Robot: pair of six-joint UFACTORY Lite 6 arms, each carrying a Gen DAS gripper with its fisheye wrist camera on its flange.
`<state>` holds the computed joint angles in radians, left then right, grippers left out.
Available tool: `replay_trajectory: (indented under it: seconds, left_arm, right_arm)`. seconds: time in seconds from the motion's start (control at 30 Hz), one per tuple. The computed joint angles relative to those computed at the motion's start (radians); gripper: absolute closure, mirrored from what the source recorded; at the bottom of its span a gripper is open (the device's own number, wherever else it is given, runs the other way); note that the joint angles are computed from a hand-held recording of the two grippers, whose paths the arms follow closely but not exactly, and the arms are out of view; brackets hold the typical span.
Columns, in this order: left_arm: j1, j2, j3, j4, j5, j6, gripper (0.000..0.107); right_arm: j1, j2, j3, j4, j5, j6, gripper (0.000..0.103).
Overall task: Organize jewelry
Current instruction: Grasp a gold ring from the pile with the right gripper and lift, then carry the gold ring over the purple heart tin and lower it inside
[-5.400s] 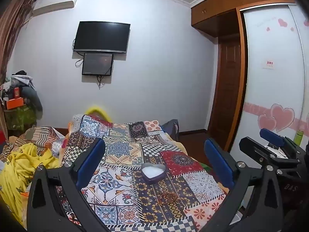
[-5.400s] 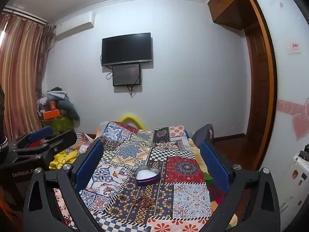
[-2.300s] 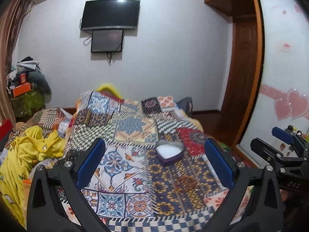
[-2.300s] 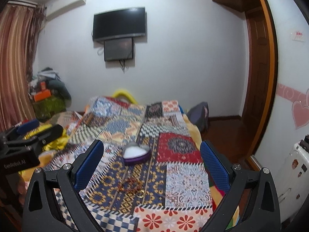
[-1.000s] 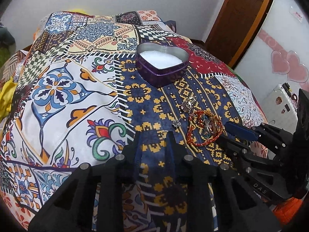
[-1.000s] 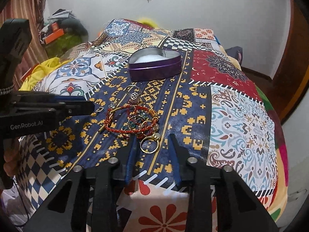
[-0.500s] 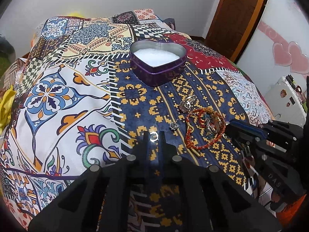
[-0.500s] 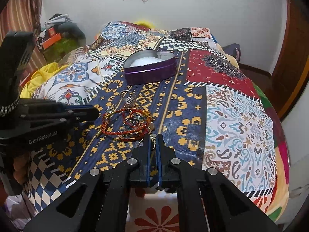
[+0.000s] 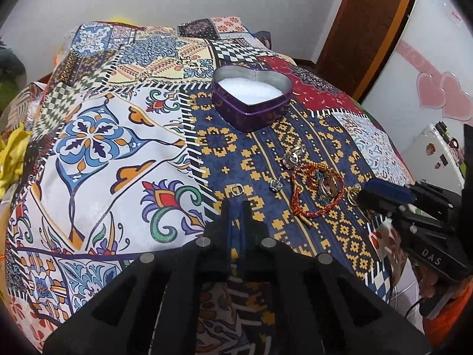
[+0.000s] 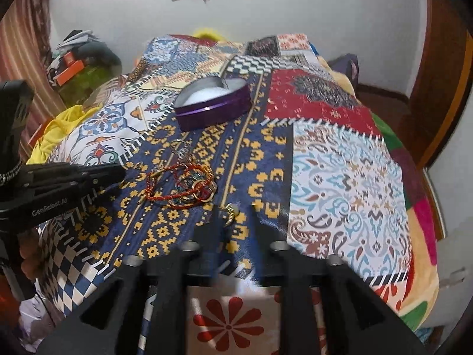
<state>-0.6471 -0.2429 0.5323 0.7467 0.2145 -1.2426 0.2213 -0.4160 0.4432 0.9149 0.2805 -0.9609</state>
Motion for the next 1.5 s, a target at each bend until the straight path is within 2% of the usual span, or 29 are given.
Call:
replay_trajectory:
  seconds: [0.1,0.27,0.4,0.43,0.5,0.63,0.73,0.83,0.9,0.93,0.97,1.27,1.5]
  left_arm:
    - [0.000,0.032,0.023,-0.004,-0.001,0.015,0.098]
    - [-0.003,0.111,0.081,0.049,0.002,-0.021,0.092]
    - [-0.001,0.141,0.097,0.087,-0.001,-0.055,0.092]
    - [0.005,0.145,0.098,0.087,-0.006,-0.052,0.092]
    - [0.015,0.154,0.102,0.085,-0.015,-0.047,0.092]
    - [0.025,0.176,0.114,0.142,-0.021,-0.104,0.092]
    - [0.027,0.190,0.130,0.150,-0.003,-0.126,0.092]
    - [0.046,0.204,0.144,0.125,-0.009,-0.100,0.092]
    - [0.051,0.216,0.155,0.128,-0.006,-0.096,0.092]
    - [0.047,0.222,0.160,0.140,0.000,-0.106,0.092]
    - [0.040,0.222,0.160,0.169,0.008,-0.135,0.098]
    - [-0.005,0.166,0.123,0.292,0.060,-0.267,0.098]
    - [-0.008,0.049,0.098,0.221,0.089,-0.180,0.098]
  right_arm:
    - [-0.018,-0.023,-0.020,0.082,0.004,-0.076,0.063]
    - [0.037,-0.005,-0.020,0.031,-0.048,-0.036,0.063]
    - [0.099,0.021,-0.018,0.045,-0.107,-0.068,0.063]
    - [0.111,0.030,-0.018,0.067,-0.124,-0.094,0.064]
    - [0.126,0.050,-0.013,0.140,-0.145,-0.172,0.080]
    - [0.118,0.064,-0.013,0.337,-0.143,-0.373,0.080]
    - [0.126,0.050,-0.025,0.367,-0.154,-0.400,0.080]
    - [0.121,0.041,-0.027,0.343,-0.148,-0.374,0.081]
    - [0.111,0.039,-0.025,0.302,-0.143,-0.332,0.095]
    - [0.096,0.043,-0.020,0.301,-0.124,-0.332,0.095]
    - [0.087,0.046,-0.016,0.310,-0.115,-0.340,0.095]
    - [0.058,0.030,-0.018,0.254,-0.106,-0.280,0.096]
    - [0.014,0.009,0.003,0.238,-0.066,-0.270,0.096]
